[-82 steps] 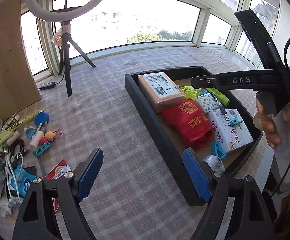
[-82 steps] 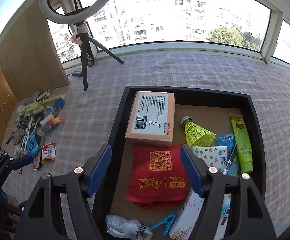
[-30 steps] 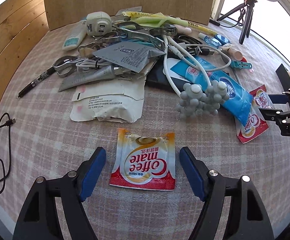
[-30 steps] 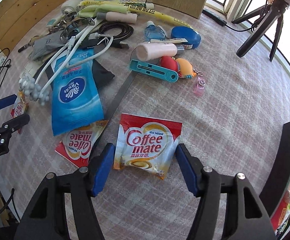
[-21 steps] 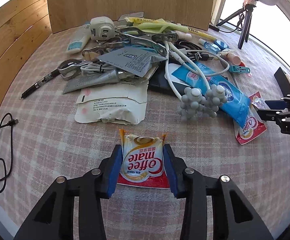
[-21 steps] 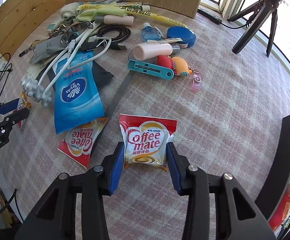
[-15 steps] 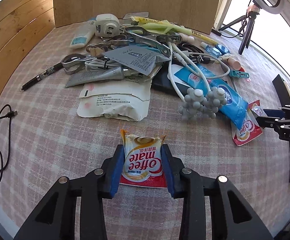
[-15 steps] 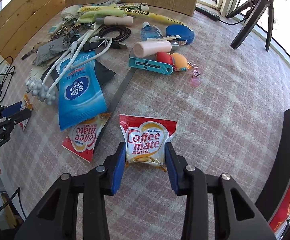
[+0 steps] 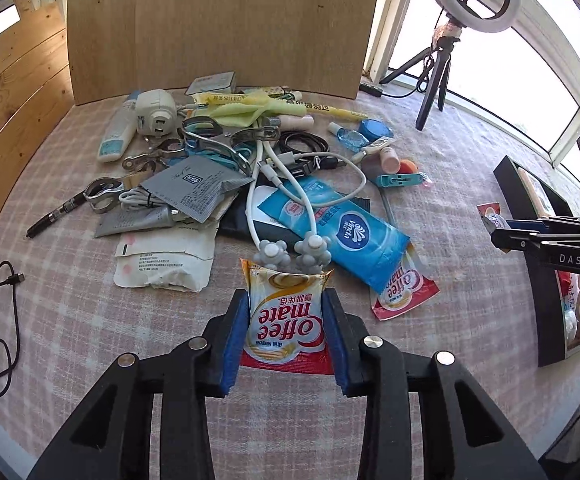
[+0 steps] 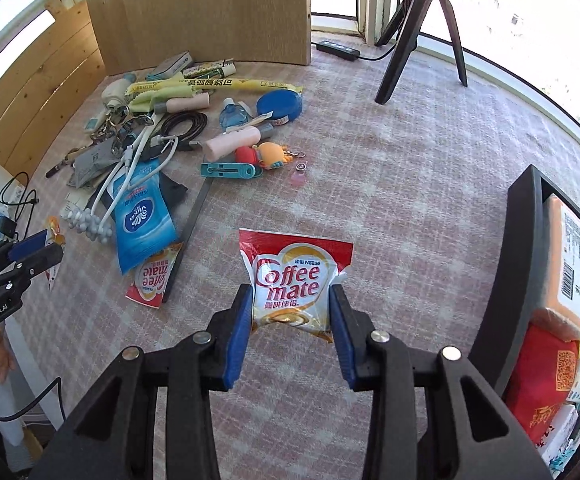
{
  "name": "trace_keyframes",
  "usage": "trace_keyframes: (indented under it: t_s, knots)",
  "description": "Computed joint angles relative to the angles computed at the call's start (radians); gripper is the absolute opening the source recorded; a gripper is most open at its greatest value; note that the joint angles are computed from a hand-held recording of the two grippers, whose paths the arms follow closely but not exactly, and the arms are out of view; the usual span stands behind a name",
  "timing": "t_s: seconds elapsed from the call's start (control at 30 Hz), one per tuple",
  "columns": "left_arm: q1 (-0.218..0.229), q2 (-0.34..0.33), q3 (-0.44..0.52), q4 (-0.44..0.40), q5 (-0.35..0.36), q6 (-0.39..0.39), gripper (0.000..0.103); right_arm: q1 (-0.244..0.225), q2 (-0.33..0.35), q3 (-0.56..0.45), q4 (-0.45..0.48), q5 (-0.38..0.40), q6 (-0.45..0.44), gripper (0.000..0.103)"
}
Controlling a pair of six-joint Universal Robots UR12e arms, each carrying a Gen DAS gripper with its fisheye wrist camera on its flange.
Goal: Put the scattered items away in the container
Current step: 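Grasp a Coffee-mate sachet with each gripper and lift them, then release both Coffee-mate sachets into the tray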
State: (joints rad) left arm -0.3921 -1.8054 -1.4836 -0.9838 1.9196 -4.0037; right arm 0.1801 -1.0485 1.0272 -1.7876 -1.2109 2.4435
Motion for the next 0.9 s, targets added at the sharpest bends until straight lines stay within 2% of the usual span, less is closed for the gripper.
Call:
trace_keyframes:
  t_s: [0.1,0.23,0.53,0.67,0.9]
  knots:
    - [-0.001,-0.043,0.057,0.022,-0.029,0.069,0.035,-0.009,0.010,-0.009,-0.041,0.000,0.052,0.037]
    - [-0.011,-0.110,0.155,0.039,-0.051,0.162,0.035,-0.045,0.016,-0.025,-0.080,0.007,0.124,0.037]
    - [-0.037,-0.256,0.376,0.085,-0.172,0.309,0.035,-0.132,0.028,-0.042,-0.162,-0.026,0.291,0.037]
    - [-0.056,-0.326,0.493,0.065,-0.216,0.377,0.035,-0.165,0.041,-0.062,-0.178,-0.052,0.354,0.037]
    - [-0.086,-0.454,0.713,-0.012,-0.281,0.478,0.035,-0.203,0.060,-0.096,-0.202,-0.101,0.412,0.037]
